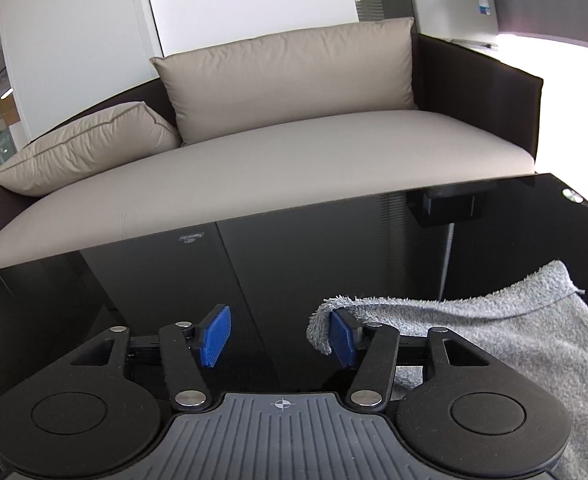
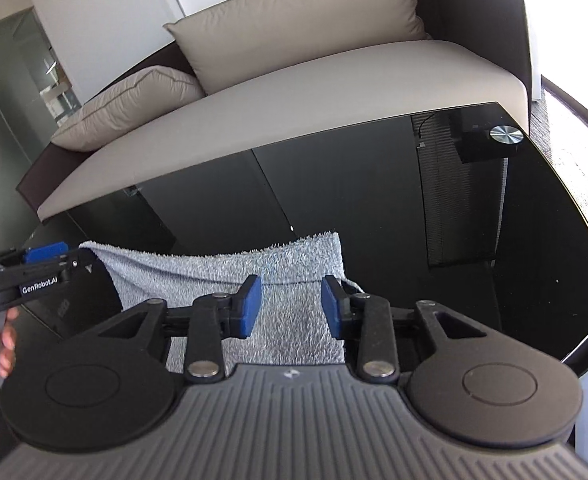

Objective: Fold towel

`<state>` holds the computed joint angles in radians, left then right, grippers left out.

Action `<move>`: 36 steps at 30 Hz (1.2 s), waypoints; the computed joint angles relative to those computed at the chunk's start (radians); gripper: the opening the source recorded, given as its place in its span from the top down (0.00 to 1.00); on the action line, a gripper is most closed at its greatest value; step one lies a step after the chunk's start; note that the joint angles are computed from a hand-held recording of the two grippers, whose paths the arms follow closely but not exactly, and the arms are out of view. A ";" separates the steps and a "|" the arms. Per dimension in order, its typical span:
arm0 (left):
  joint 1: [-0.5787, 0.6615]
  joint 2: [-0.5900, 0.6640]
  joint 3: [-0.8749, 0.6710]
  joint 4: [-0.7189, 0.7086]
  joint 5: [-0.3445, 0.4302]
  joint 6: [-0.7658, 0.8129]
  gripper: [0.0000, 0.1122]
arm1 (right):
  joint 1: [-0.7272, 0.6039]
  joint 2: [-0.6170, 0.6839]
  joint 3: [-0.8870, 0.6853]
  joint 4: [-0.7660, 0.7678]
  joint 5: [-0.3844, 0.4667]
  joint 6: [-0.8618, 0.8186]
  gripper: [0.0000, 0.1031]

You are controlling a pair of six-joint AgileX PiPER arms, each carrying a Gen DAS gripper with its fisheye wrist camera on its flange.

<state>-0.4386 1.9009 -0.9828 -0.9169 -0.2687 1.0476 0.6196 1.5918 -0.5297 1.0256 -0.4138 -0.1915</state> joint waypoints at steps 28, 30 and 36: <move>0.007 -0.043 0.111 0.215 -0.072 -0.158 0.09 | 0.021 0.140 -0.125 0.207 -0.049 -0.292 0.65; 0.025 -0.045 0.105 0.229 -0.048 -0.173 0.09 | 0.025 0.146 -0.130 0.205 -0.045 -0.291 0.65; 0.044 -0.040 0.105 0.190 -0.071 -0.139 0.09 | 0.031 0.160 -0.142 0.221 -0.037 -0.319 0.65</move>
